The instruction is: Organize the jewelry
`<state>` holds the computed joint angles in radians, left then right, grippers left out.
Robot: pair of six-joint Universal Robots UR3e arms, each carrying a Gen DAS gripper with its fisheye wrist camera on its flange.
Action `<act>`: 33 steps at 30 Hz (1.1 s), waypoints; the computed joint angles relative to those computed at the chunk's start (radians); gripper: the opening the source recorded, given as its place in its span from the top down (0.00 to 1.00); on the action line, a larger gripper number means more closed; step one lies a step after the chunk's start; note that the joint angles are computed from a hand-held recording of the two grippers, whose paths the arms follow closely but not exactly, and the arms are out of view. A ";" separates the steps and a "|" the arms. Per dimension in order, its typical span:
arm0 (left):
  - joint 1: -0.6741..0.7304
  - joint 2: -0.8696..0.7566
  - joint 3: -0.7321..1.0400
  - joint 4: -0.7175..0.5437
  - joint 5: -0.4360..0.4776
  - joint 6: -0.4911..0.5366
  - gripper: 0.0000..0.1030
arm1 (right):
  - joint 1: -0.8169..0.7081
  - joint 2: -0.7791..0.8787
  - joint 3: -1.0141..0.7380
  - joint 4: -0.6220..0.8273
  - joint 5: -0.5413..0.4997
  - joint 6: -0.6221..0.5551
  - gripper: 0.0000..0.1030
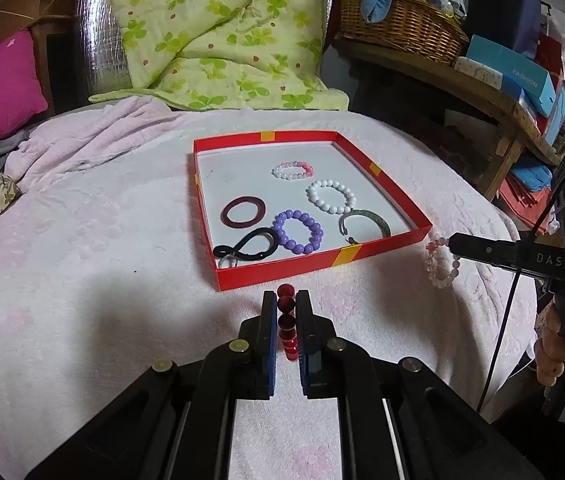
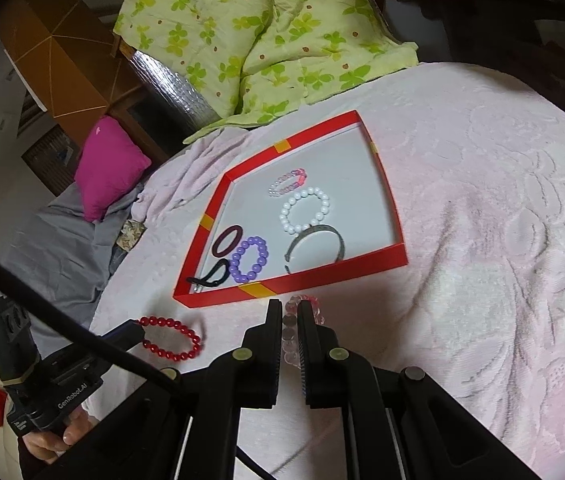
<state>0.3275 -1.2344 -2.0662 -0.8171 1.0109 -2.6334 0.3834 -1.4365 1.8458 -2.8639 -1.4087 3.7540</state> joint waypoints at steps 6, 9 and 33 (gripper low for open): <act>0.045 0.033 0.002 -0.038 -0.039 0.017 0.91 | 0.029 0.037 -0.047 -0.003 -0.012 0.017 0.92; 0.069 0.050 -0.002 -0.053 -0.052 0.029 0.91 | 0.044 0.055 -0.070 -0.005 -0.019 0.025 0.92; 0.235 0.138 -0.043 -0.081 -0.063 0.101 0.91 | 0.158 0.233 -0.309 0.051 -0.064 0.063 0.91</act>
<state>0.5625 -1.0968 -2.1093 -0.8985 0.9477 -2.5328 0.5409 -1.2035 1.5371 -2.8128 -1.4732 3.8172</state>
